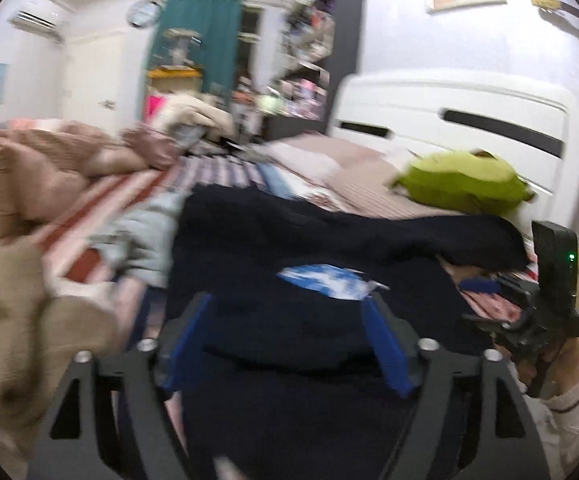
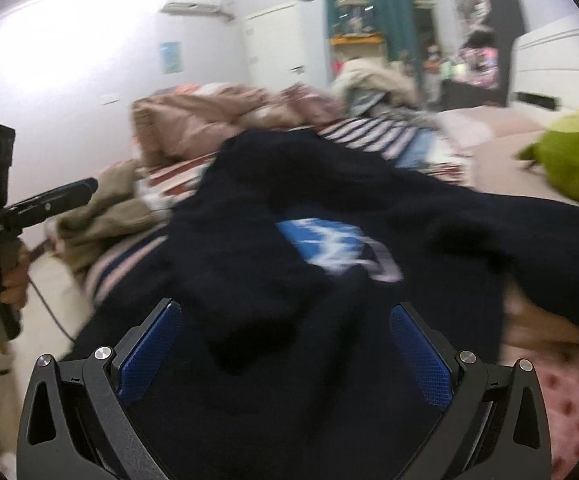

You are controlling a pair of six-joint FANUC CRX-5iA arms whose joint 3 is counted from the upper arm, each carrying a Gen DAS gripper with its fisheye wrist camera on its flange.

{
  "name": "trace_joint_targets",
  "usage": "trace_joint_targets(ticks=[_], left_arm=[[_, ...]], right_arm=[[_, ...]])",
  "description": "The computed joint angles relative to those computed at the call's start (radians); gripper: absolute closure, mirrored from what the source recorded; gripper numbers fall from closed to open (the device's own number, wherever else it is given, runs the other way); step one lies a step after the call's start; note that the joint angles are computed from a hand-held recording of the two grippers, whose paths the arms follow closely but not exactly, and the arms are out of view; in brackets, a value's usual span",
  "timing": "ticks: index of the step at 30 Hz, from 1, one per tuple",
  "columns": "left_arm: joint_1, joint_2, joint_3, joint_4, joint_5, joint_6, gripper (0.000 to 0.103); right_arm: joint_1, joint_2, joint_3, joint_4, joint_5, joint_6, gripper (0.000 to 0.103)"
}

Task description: Fold small clothes

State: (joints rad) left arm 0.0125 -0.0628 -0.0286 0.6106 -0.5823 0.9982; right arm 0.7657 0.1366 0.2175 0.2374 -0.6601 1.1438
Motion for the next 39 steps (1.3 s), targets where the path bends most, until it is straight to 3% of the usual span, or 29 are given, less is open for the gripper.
trace_joint_targets(ticks=[1,4,9,11,12,13,17,19,21,23,25,27,29,33,34,37,39], left_arm=[[0.007,-0.007,0.0,-0.043,0.016,0.035,0.025],[0.044,-0.045,-0.031,-0.104,0.04,0.085,0.017],[0.075,-0.081,-0.119,-0.062,0.093,0.062,0.004],[0.086,-0.086,-0.153,0.018,0.095,0.001,0.002],[0.088,-0.09,-0.169,0.05,0.096,-0.024,0.002],[0.091,-0.094,-0.182,0.076,0.098,-0.041,0.002],[0.085,-0.093,-0.201,0.091,0.136,-0.057,0.002],[0.084,-0.091,-0.205,0.115,0.127,-0.103,0.002],[0.092,-0.07,-0.161,0.048,0.071,-0.069,0.002],[0.082,-0.068,-0.146,-0.032,0.092,-0.012,0.002],[0.069,-0.077,-0.162,-0.05,0.144,-0.008,0.002],[0.061,-0.075,-0.15,-0.084,0.144,0.019,0.001],[0.058,-0.075,-0.139,-0.112,0.138,0.044,0.001],[0.054,-0.076,-0.127,-0.126,0.123,0.058,0.001],[0.055,-0.074,-0.123,-0.125,0.114,0.058,0.001],[0.059,-0.07,-0.118,-0.105,0.084,0.051,0.001],[0.061,-0.068,-0.122,-0.074,0.073,0.032,0.001]], right_arm=[[-0.003,0.036,0.072,-0.084,-0.045,0.075,0.0],[0.013,0.129,0.207,-0.131,-0.153,0.151,0.0],[0.057,0.299,0.406,-0.035,-0.344,0.142,0.004],[0.081,0.356,0.434,0.101,-0.395,0.089,0.057],[0.085,0.363,0.431,0.128,-0.402,0.059,0.068],[0.081,0.358,0.422,0.134,-0.401,0.037,0.079],[0.066,0.236,0.219,0.209,-0.269,-0.197,0.092],[0.07,0.155,0.078,0.334,-0.234,-0.373,0.094],[0.072,0.107,0.007,0.372,-0.236,-0.466,0.094],[0.061,0.065,-0.018,0.281,-0.243,-0.451,0.094],[0.036,0.013,-0.043,0.114,-0.182,-0.36,0.092],[0.025,-0.008,-0.044,0.017,-0.158,-0.288,0.073],[0.025,-0.007,-0.045,0.017,-0.145,-0.276,0.022],[0.014,0.026,-0.002,-0.031,-0.109,-0.251,0.021],[0.008,0.042,0.014,-0.027,-0.109,-0.263,0.028],[0.008,0.06,0.009,0.068,-0.139,-0.373,0.098],[0.004,0.047,-0.015,0.088,-0.111,-0.399,0.099]])
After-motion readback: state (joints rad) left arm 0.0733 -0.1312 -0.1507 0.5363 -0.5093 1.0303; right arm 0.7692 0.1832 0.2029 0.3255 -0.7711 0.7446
